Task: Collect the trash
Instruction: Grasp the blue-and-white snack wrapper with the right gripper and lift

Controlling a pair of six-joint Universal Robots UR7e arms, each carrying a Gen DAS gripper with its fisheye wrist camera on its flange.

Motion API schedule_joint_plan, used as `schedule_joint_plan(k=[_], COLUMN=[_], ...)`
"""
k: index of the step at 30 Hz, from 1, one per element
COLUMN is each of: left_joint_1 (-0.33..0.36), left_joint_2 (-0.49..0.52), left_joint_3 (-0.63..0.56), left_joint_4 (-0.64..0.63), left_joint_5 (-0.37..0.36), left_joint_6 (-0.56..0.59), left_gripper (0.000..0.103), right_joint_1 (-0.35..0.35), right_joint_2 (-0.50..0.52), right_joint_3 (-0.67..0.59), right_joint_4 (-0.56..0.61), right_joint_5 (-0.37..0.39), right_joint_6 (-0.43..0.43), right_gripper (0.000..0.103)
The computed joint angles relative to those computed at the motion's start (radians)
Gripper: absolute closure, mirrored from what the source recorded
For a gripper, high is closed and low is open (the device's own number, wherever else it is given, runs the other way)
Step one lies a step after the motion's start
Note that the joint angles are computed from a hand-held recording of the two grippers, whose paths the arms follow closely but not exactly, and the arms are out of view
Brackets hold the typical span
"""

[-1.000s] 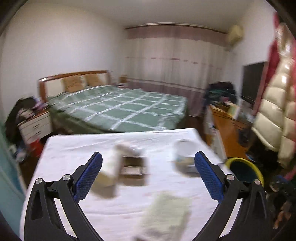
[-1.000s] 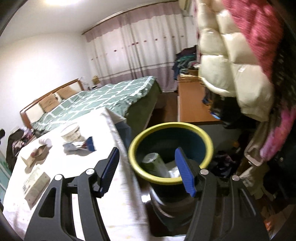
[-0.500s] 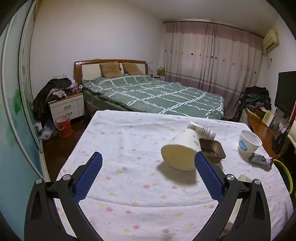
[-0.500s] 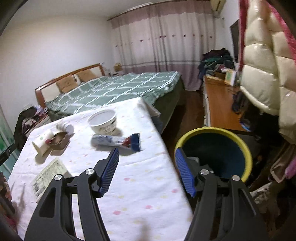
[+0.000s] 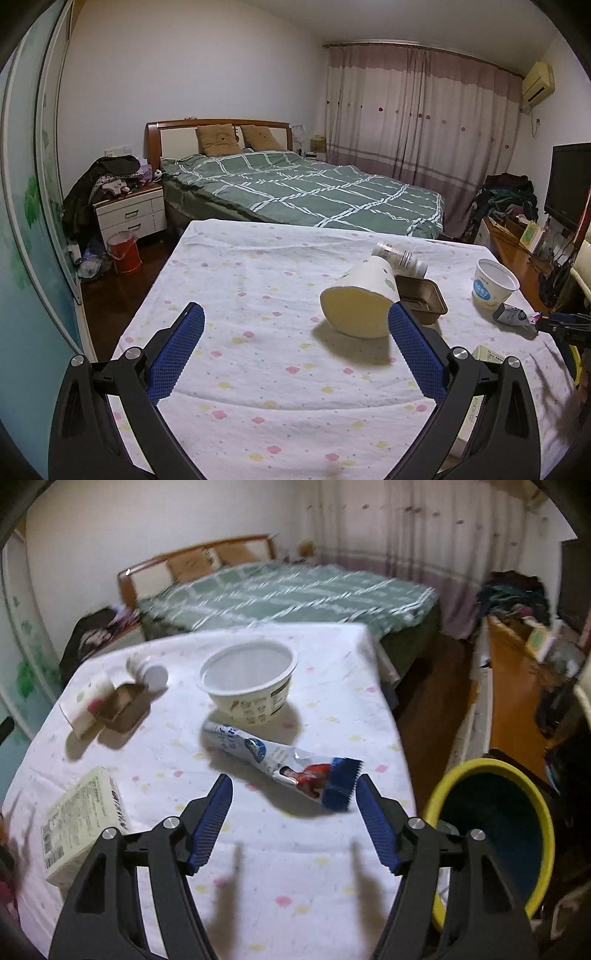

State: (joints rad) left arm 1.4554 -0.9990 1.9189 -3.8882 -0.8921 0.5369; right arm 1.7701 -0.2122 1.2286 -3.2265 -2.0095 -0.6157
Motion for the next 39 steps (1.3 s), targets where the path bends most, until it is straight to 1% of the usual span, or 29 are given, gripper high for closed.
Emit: schedule_joint_plan(k=[1,3,6,7,9,13,16,17,19,22,23,25,28,30,32,33,35,36,37,39], left_joint_1=[-0.001,-0.001,-0.001,-0.001,-0.003,-0.004,-0.005,-0.005,-0.005,-0.005,-0.005,-0.005,-0.004,-0.005,-0.005,-0.004,-0.005,-0.005,-0.006,-0.007], left_joint_2=[-0.003,-0.003,-0.001,0.0,0.004,0.007,0.01,0.011,0.013,0.014,0.012,0.013,0.015,0.015,0.016,0.016,0.017,0.018,0.018,0.02], left_joint_3=[0.002,0.001,0.0,0.0,-0.002,-0.004,-0.007,-0.008,-0.01,-0.011,-0.009,-0.009,-0.011,-0.011,-0.012,-0.013,-0.013,-0.013,-0.012,-0.012], left_joint_4=[0.003,0.008,0.016,0.019,0.02,0.028,0.036,0.037,0.035,0.037,0.037,0.035,0.033,0.035,0.039,0.041,0.044,0.044,0.043,0.036], left_joint_5=[0.002,0.005,0.006,0.006,0.008,0.012,0.016,0.017,0.017,0.017,0.017,0.017,0.017,0.018,0.02,0.02,0.021,0.021,0.021,0.023], left_joint_6=[-0.001,-0.003,-0.002,-0.002,0.003,0.003,0.004,0.005,0.006,0.004,0.004,0.005,0.006,0.005,0.003,0.003,0.004,0.005,0.008,0.014], left_gripper=[0.005,0.005,0.005,0.005,0.005,0.005,0.005,0.005,0.005,0.005,0.005,0.005,0.005,0.005,0.005,0.005,0.005,0.005,0.005,0.005], right_joint_1=[-0.001,-0.005,-0.013,-0.017,-0.022,-0.018,-0.01,-0.002,0.011,0.026,0.029,0.029,0.026,0.021,0.014,0.012,0.011,0.01,0.009,0.008], right_joint_2=[0.013,0.032,0.053,0.054,0.044,0.032,-0.001,-0.006,-0.008,0.008,0.018,0.037,0.088,0.118,0.125,0.124,0.12,0.117,0.111,0.101], right_joint_3=[-0.026,-0.067,-0.119,-0.129,-0.123,-0.094,-0.046,-0.034,-0.014,-0.026,-0.044,-0.087,-0.189,-0.246,-0.261,-0.261,-0.264,-0.263,-0.26,-0.253], right_joint_4=[0.018,0.054,0.108,0.134,0.166,0.162,0.234,0.244,0.204,0.141,0.14,0.18,0.286,0.329,0.345,0.343,0.361,0.367,0.379,0.399], right_joint_5=[-0.013,-0.02,-0.022,-0.011,0.015,0.039,0.094,0.101,0.088,0.058,0.045,0.037,0.018,0.003,0.015,0.022,0.031,0.034,0.038,0.042], right_joint_6=[-0.012,-0.034,-0.04,-0.034,-0.021,-0.021,-0.017,-0.036,-0.067,-0.105,-0.111,-0.108,-0.096,-0.083,-0.062,-0.059,-0.045,-0.041,-0.032,-0.014], right_gripper=[0.034,0.033,0.033,0.033,0.033,0.033,0.033,0.033,0.033,0.033,0.033,0.033,0.033,0.033,0.034,0.036,0.046,0.055,0.062,0.064])
